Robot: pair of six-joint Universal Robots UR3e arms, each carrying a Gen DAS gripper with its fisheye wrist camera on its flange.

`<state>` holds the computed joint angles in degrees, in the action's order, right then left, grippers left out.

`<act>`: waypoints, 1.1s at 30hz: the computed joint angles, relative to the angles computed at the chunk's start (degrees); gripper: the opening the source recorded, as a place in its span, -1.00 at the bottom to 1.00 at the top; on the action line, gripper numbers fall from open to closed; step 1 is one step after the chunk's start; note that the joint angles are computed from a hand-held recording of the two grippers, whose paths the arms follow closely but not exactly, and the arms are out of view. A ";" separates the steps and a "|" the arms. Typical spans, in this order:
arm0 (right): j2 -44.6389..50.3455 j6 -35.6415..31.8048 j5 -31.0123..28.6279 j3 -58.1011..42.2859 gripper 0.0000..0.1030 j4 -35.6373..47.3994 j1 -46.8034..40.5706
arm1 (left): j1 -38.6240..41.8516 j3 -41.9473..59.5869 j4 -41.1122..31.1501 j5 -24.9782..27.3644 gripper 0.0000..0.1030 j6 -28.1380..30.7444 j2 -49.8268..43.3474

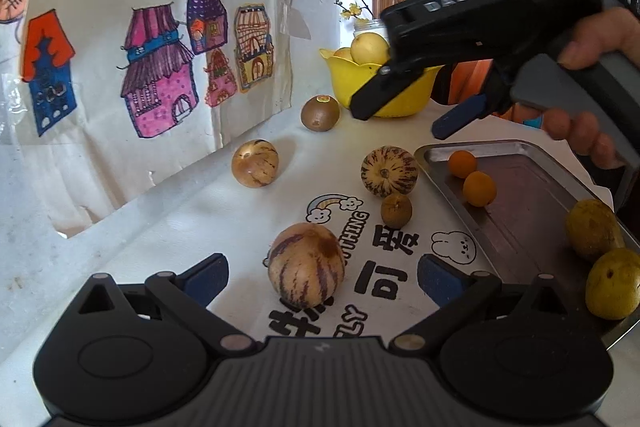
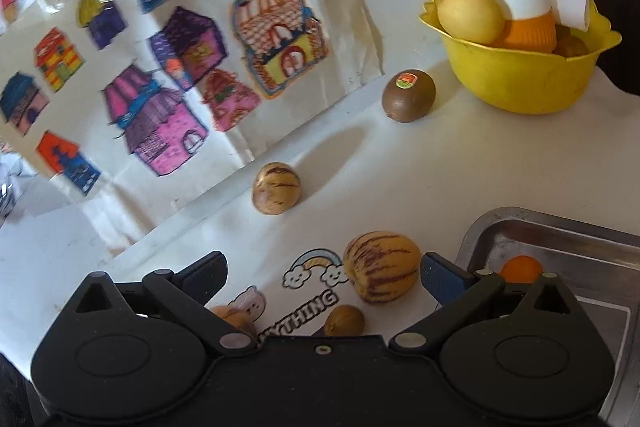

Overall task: Organize fruits
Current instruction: 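Move both open tools toward the striped melons on the table, then close the left tool on a large striped melon while the right tool grasps a smaller striped fruit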

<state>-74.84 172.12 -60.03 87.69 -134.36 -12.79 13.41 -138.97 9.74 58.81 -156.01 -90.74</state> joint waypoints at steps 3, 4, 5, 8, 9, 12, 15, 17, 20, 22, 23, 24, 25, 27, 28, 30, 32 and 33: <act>2.58 1.11 -1.01 -1.58 0.99 -0.39 0.26 | -0.85 0.94 0.23 0.53 0.99 -0.36 -1.46; 3.41 1.43 -1.42 -2.07 0.99 -0.50 0.39 | -1.03 1.25 0.11 0.63 0.99 -0.43 -1.88; 4.19 1.68 -1.91 -2.60 0.99 -0.51 0.54 | -1.14 1.49 -0.02 0.66 0.99 -0.51 -2.19; 5.97 1.95 -2.84 -3.44 0.99 -1.03 0.75 | -1.63 2.57 -0.78 1.14 0.99 -1.05 -3.19; 6.51 2.06 -3.06 -3.66 0.99 -1.20 0.79 | -1.76 3.05 -1.08 1.22 0.99 -1.30 -3.58; 7.96 2.39 -3.17 -4.13 0.99 -1.35 0.71 | -1.91 4.03 -1.71 1.06 0.99 -1.87 -4.43; 9.13 2.73 -3.10 -4.25 0.99 -1.70 0.63 | -2.04 4.96 -2.26 0.75 0.99 -2.35 -5.24; 9.72 2.68 -2.94 -4.28 0.98 -1.82 0.66 | -2.03 5.49 -2.59 0.47 0.99 -2.60 -5.74; 10.30 2.65 -3.05 -4.02 0.94 -2.56 0.90 | -2.20 6.08 -2.85 0.51 0.99 -3.31 -6.30; 10.59 2.42 -3.30 -3.74 0.90 -3.06 1.15 | -2.03 6.44 -3.16 0.13 0.95 -3.65 -6.68; 10.70 2.23 -3.55 -3.92 0.86 -2.99 1.31 | -1.98 6.64 -3.51 0.03 0.94 -3.80 -6.79; 10.91 2.05 -3.78 -4.22 0.82 -2.89 1.47 | -1.96 7.02 -3.95 -0.03 0.91 -3.96 -7.01; 11.03 1.93 -4.11 -4.40 0.80 -2.81 1.67 | -1.90 7.27 -4.31 -0.13 0.87 -4.11 -7.16; 11.30 1.61 -4.68 -4.78 0.74 -2.61 2.01 | -1.80 7.73 -5.06 -0.27 0.81 -4.38 -7.39; 11.26 1.42 -5.05 -4.62 0.73 -3.06 2.18 | -1.63 7.91 -5.42 -0.53 0.78 -4.46 -7.51; 11.14 0.82 -5.71 -4.46 0.64 -3.48 2.47 | -1.51 8.31 -5.93 -0.65 0.71 -4.91 -7.78; 11.11 0.57 -6.07 -4.52 0.58 -3.61 2.65 | -1.34 8.67 -6.61 -0.84 0.62 -5.14 -8.00; 11.10 0.51 -6.29 -4.48 0.54 -3.79 2.75 | -1.27 9.11 -7.22 -0.91 0.58 -5.19 -8.20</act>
